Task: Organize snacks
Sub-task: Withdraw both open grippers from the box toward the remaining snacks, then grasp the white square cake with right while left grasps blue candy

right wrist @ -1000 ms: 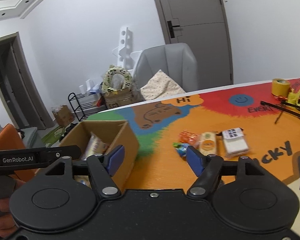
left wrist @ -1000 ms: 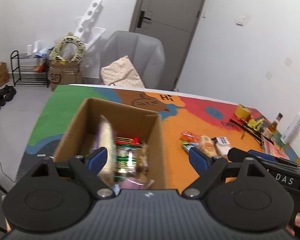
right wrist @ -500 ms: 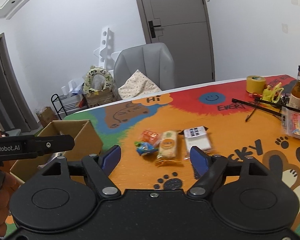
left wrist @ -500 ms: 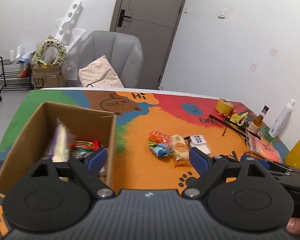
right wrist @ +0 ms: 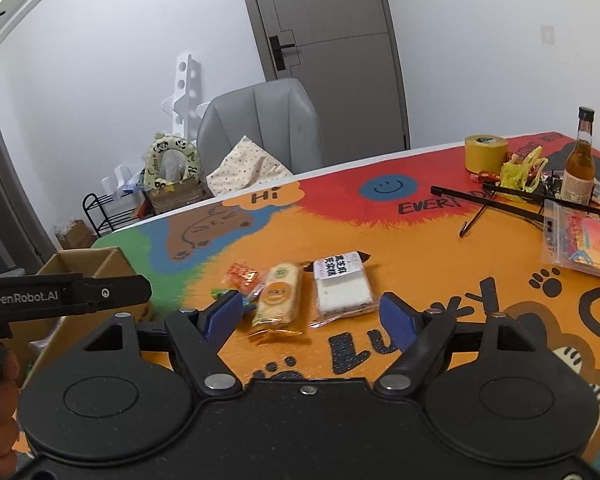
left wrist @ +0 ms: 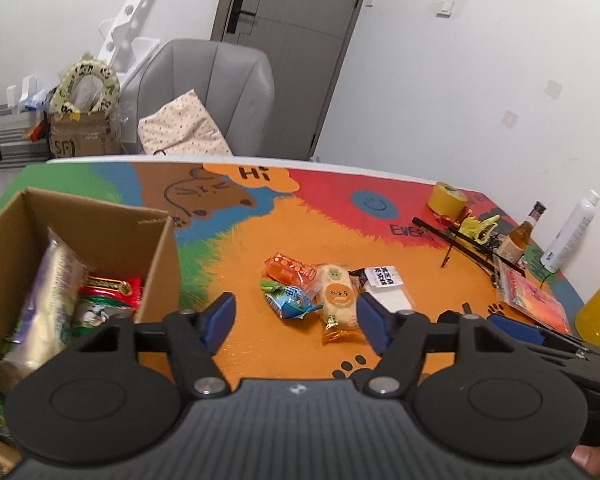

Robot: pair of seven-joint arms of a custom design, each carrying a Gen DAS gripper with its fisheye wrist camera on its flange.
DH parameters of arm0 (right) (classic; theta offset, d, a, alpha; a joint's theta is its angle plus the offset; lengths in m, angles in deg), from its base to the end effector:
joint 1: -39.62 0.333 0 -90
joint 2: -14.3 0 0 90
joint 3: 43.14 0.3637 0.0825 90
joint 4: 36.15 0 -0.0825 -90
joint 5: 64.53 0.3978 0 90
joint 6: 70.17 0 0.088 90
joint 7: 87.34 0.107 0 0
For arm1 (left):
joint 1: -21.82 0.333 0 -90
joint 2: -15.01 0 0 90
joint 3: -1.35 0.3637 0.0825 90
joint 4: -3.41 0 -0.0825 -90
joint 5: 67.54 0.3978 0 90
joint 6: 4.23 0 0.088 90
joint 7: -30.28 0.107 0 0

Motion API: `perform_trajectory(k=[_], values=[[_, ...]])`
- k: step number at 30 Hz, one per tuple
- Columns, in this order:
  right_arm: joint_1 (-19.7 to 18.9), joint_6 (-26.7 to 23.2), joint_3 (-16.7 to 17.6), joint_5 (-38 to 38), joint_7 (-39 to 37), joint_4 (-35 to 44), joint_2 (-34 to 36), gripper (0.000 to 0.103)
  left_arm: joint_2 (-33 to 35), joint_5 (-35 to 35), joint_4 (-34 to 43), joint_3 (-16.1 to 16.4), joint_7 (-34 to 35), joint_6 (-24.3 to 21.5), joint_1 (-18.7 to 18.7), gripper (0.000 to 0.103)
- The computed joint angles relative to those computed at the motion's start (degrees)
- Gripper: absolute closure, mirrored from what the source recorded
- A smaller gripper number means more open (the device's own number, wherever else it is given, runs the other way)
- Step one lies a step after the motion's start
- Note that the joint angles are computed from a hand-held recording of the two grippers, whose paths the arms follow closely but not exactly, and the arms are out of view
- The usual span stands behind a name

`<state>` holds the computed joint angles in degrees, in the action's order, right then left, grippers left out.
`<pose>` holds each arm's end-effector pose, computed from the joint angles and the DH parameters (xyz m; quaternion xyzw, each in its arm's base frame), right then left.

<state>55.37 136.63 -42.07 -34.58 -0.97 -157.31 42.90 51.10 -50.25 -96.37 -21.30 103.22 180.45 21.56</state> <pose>0.6323 0.1236 0.3173 -0.5479 0.6986 -0.2772 0.3674 0.7048 -0.2616 0.3768 -0.5557 0.7046 -0.4130 0.1558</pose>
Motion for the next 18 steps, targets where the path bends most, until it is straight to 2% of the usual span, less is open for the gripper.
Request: perform_trajectory(k=[2,6,8,15,18], values=[[-1.63,-0.41,0.8,-1.55,0.96,0.83,0.9,0.027,1.12,-0.34,1.86,0.96,-0.39,-1.22,-1.24,0.042],[-2.33,-1.33,0.31,-2.65,1.11,2.89,2.8,0.028,2.9,-1.33,5.45,5.29,-2.09,-2.95,-5.52,0.047],[-3.24,-1.93,0.68,-3.63,1.43,3.8,3.62,0.029,4.16,-1.43,7.38,5.04,-1.65,-4.35,-5.76,0.05],[-4.86,-4.29,0.94,-5.72,1.89,7.3,6.57,0.029,8.35,-2.45,14.33,9.03,-3.05,-8.28,-10.14,0.051],[-4.38,-5.74,-0.05,-5.39,1.56,8.86,7.75,0.029,10.14,-2.65,17.06,10.42,-3.92,-9.64,-11.66,0.051]])
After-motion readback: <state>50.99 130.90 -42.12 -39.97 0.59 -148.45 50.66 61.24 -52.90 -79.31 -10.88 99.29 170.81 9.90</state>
